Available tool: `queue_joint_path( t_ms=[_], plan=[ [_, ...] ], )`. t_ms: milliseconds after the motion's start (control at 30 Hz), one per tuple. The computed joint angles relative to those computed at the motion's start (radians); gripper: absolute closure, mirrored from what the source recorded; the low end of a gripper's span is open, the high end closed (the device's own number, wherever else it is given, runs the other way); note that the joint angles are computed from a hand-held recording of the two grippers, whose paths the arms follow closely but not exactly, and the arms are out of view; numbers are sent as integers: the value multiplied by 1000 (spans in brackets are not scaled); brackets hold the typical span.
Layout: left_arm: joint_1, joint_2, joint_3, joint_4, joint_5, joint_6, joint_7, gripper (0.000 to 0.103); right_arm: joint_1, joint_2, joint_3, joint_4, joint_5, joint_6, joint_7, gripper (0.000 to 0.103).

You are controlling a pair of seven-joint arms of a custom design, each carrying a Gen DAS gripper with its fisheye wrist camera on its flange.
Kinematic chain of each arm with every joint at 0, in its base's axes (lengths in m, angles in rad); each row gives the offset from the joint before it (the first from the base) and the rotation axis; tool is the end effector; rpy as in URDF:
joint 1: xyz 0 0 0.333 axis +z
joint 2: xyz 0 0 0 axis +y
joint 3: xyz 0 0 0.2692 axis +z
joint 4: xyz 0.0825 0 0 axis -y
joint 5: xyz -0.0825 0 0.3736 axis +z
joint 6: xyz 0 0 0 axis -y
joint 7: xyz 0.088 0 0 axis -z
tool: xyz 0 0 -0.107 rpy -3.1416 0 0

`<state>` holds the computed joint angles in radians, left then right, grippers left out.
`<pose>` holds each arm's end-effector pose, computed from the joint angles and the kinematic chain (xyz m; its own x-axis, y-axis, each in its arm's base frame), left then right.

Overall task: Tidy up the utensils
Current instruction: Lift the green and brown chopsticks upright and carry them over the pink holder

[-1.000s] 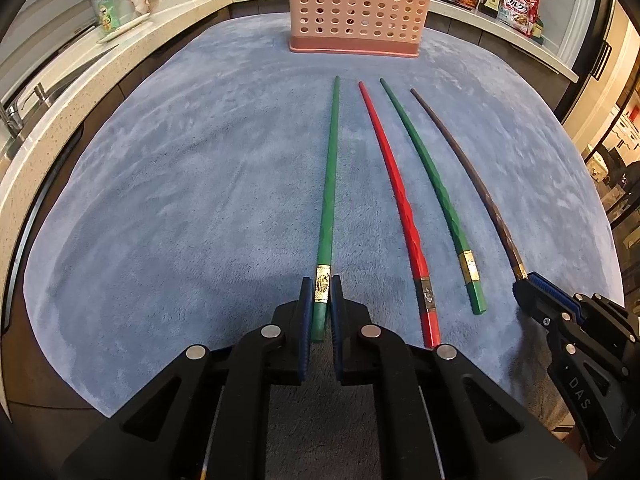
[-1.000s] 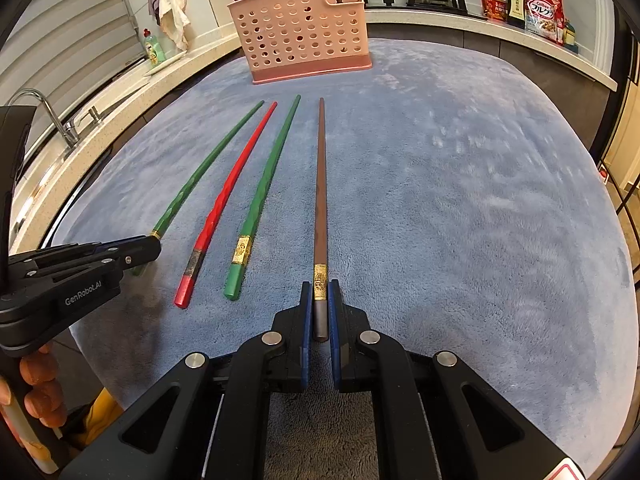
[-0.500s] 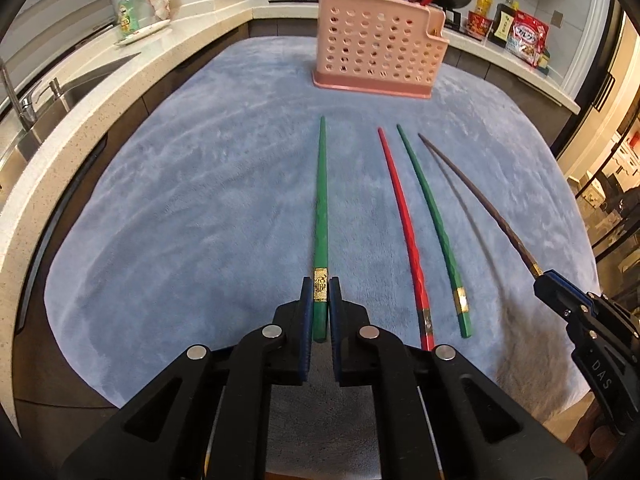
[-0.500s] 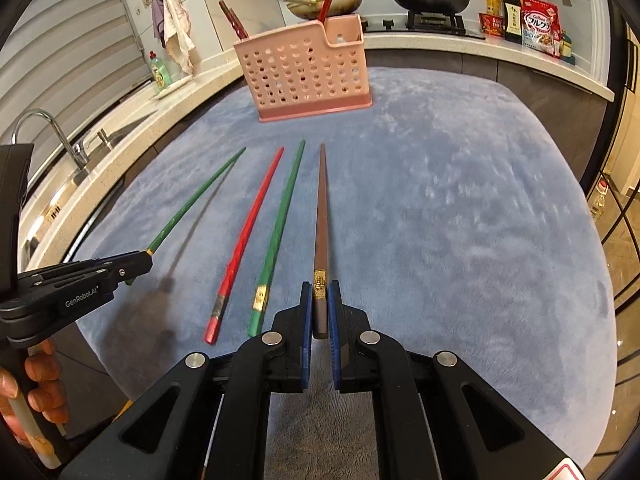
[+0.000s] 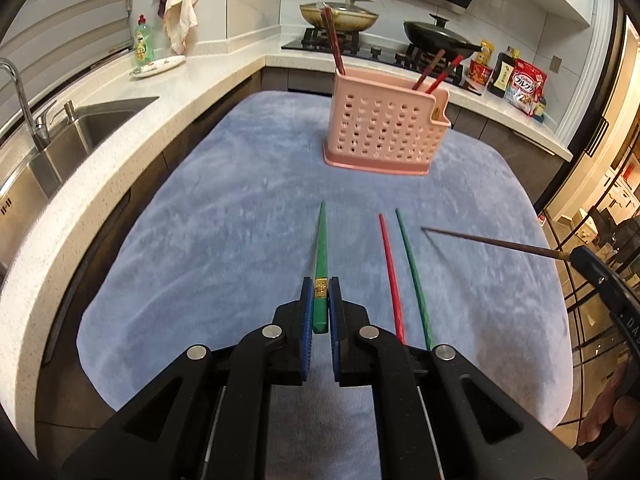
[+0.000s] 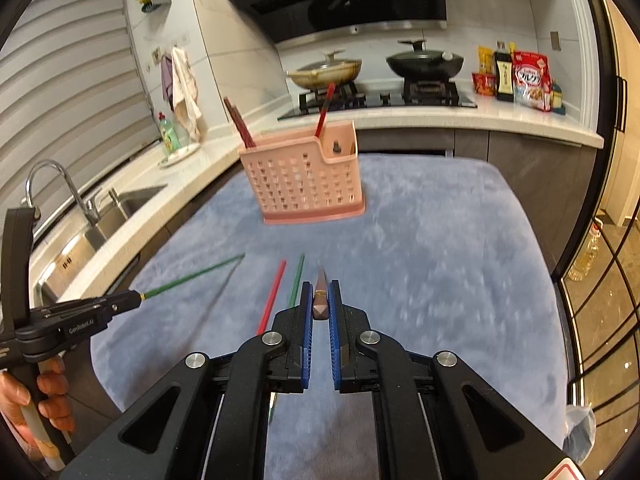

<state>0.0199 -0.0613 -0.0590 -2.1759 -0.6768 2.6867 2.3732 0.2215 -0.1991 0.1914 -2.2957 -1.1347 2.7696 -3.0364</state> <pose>0.5569 -0.0020 0.4357 -0.3423 -0.9341 0.1016 -0.7389 0.2008 -0.6432 0.4558 0.2448 0.4433 -0.1918 -0.9593 -0.2073 -0.5591 0.2804 -0.7802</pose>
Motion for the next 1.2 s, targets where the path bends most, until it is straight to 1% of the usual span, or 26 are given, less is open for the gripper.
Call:
queue_joint_path(
  t_ms=[167,367,500,600,733,867,1000,1067,1133,1200],
  plan=[
    [-1,21,-7,53,-12,14,-5,96,-17,4,-7,42,-49,-3,20,96],
    [5,62,-21,137,-9,20,-24,96,-39,16,-27,87,-110,24,68,96],
    [9,105,-38,219,-11,28,-33,96,-46,42,-42,136,-138,24,76,96],
    [19,140,-51,284,-11,16,-48,96,-49,64,-59,171,-153,33,81,96],
    [37,201,-71,399,-12,-26,-76,96,-50,95,-80,228,-171,43,81,96],
    [48,244,-95,491,-2,-35,-102,96,-53,135,-106,301,-191,82,89,96],
    [55,309,-119,620,8,-39,-135,96,-51,197,-136,403,-202,125,93,96],
    [47,355,-128,700,42,-18,-176,96,-45,241,-155,474,-194,132,73,96],
    [31,421,-130,802,104,6,-244,96,-34,285,-174,544,-178,130,43,96],
    [16,498,-131,925,174,-6,-319,96,-21,339,-199,624,-160,145,24,96]
  ],
)
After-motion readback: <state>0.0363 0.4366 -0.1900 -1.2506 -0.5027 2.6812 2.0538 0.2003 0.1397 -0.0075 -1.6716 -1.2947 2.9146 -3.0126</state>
